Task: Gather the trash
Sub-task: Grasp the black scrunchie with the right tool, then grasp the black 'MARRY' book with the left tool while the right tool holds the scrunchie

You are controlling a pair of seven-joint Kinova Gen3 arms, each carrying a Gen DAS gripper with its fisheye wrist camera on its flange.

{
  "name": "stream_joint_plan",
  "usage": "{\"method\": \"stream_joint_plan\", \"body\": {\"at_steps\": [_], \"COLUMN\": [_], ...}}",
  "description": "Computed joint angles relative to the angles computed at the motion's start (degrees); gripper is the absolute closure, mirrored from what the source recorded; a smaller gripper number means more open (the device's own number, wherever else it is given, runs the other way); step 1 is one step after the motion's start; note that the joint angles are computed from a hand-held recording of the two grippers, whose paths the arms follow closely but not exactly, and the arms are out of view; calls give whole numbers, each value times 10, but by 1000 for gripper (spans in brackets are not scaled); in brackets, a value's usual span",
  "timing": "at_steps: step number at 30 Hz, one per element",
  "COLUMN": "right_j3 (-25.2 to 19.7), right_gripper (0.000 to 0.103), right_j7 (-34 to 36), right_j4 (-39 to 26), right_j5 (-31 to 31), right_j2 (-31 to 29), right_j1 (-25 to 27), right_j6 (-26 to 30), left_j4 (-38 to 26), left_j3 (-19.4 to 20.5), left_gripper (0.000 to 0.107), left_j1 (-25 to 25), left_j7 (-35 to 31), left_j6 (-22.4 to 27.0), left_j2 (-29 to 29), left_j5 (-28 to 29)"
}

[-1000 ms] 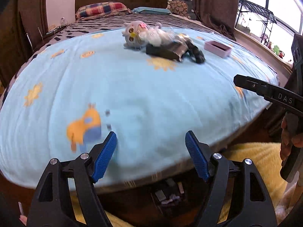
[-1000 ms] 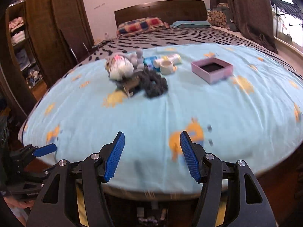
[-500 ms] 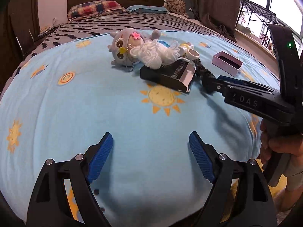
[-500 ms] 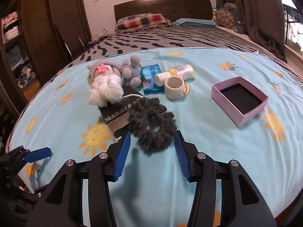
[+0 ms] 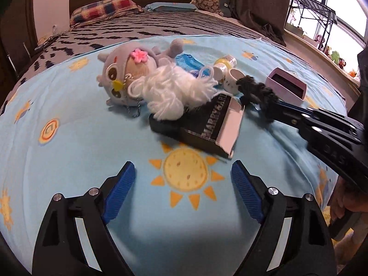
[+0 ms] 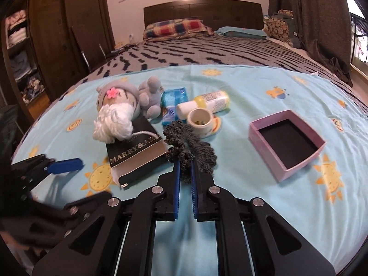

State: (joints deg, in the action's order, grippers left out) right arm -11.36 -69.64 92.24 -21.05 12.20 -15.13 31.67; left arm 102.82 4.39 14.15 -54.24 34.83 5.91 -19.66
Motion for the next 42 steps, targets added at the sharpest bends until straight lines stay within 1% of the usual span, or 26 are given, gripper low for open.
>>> {"method": "stream_joint_plan", "body": {"at_steps": [4, 6, 10, 13, 15, 19, 24, 27, 28, 34, 38, 42], "right_j3": [-8, -11, -8, -5, -3, 1, 5, 5, 5, 7, 10, 17], "right_gripper": [93, 93, 93, 93, 93, 93, 93, 93, 93, 93, 93, 93], "right_j7": [42, 69, 99, 114, 118, 120, 119, 121, 122, 123, 129, 133], "right_j4": [6, 7, 4, 3, 2, 4, 5, 7, 7, 23, 38, 61], "right_j5": [-38, -66, -96, -116, -122, -123, -118, -120, -121, -124, -133, -143], "right_j2": [-8, -9, -7, -2, 1, 0, -2, -4, -3, -22, -42, -68], "right_j1": [27, 43, 53, 61, 63, 64, 66, 68, 70, 66, 61, 53], "right_j6": [5, 12, 22, 28, 28, 21, 19, 21, 22, 24, 27, 33], "left_j4": [-27, -42, -65, -81, -88, -107, -132, -140, -140, -107, -58, -5], "left_j3": [1, -1, -11, -7, -8, -19, -26, -28, -31, -38, -36, -20], "left_gripper": [23, 20, 13, 13, 13, 13, 13, 15, 21, 26, 27, 31], "left_j1": [-11, -8, 1, -13, -13, 3, 7, 10, 14, 38, 53, 56], "left_j7": [-47, -60, -73, -101, -107, -97, -93, -96, -92, -59, -13, 35], "left_j6": [-1, 4, 10, 8, 8, 16, 29, 33, 34, 31, 18, 7], "left_j2": [24, 35, 57, 70, 75, 89, 107, 114, 113, 87, 51, 6], "left_j5": [23, 24, 19, 60, 74, 68, 66, 63, 58, 19, -14, -43]}}
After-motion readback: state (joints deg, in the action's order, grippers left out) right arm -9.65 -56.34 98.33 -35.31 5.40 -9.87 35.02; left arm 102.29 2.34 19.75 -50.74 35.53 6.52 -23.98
